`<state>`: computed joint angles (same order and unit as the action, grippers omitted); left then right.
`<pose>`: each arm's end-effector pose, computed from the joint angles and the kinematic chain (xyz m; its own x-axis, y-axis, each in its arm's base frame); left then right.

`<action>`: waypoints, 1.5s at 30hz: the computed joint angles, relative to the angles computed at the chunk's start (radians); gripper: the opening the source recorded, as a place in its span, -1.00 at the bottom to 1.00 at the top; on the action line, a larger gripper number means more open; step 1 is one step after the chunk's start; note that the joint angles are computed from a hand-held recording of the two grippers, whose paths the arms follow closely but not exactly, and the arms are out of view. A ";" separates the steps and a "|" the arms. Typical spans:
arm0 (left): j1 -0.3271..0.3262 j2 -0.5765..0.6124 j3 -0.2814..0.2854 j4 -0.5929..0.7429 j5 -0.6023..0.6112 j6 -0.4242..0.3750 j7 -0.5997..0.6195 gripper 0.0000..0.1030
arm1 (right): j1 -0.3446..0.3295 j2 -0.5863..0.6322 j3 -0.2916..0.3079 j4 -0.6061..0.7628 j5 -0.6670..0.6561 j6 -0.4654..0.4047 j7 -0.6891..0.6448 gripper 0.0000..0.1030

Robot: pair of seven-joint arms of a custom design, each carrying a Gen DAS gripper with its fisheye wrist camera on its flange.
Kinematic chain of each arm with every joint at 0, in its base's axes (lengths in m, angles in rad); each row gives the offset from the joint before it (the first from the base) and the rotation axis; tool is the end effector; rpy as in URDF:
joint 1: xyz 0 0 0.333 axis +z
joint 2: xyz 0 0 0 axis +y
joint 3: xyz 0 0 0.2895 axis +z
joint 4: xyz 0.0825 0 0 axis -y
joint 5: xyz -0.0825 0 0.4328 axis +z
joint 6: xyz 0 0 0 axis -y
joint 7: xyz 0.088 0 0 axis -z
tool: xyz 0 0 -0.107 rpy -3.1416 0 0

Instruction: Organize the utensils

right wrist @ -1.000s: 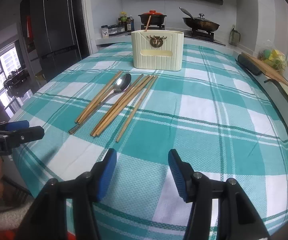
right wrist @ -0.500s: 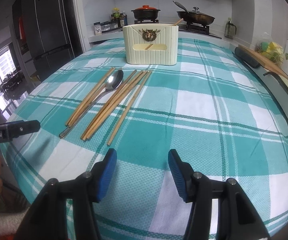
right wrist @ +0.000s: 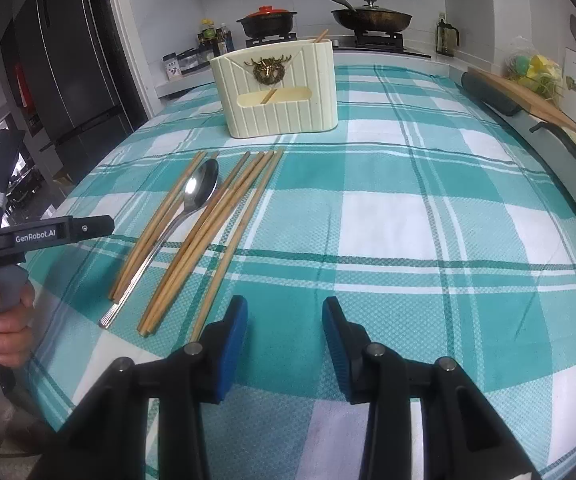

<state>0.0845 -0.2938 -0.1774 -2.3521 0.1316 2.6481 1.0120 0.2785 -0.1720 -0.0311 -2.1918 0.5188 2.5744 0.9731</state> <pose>0.5464 -0.0569 0.4612 0.3083 -0.9402 0.1450 -0.7680 -0.3359 -0.5453 0.5719 0.1354 0.4721 0.4987 -0.8563 -0.1343 -0.7258 -0.3279 -0.6047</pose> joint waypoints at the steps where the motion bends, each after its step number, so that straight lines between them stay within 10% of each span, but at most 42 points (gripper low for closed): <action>1: -0.001 0.012 -0.001 0.011 0.002 -0.002 0.002 0.95 | 0.000 0.006 0.000 0.006 -0.001 -0.004 0.000 -0.23; 25: -0.032 0.145 0.019 0.130 0.193 -0.080 -0.083 0.95 | -0.013 0.184 0.091 0.182 -0.138 -0.042 0.070 -0.38; 27: -0.030 0.148 0.020 0.131 0.207 -0.068 -0.094 0.83 | -0.009 0.183 0.099 0.174 -0.172 -0.017 0.075 -0.50; 30: -0.030 0.146 0.018 0.129 0.241 -0.037 -0.090 0.10 | 0.000 0.193 0.108 0.171 -0.218 0.029 0.077 -0.79; 32: -0.029 0.137 0.016 0.125 0.251 -0.041 -0.096 -0.84 | 0.001 0.201 0.108 0.172 -0.280 0.059 0.133 -0.83; 45: 0.010 -0.126 -0.020 -0.128 0.158 -0.054 -0.157 -0.88 | -0.093 0.075 0.036 0.036 -0.570 0.084 0.446 -0.88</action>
<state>0.0940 -0.4202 -0.1974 -2.4805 0.2900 2.5944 0.8550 0.1854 -0.0970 0.0051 -2.1559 -0.0513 2.6579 1.4187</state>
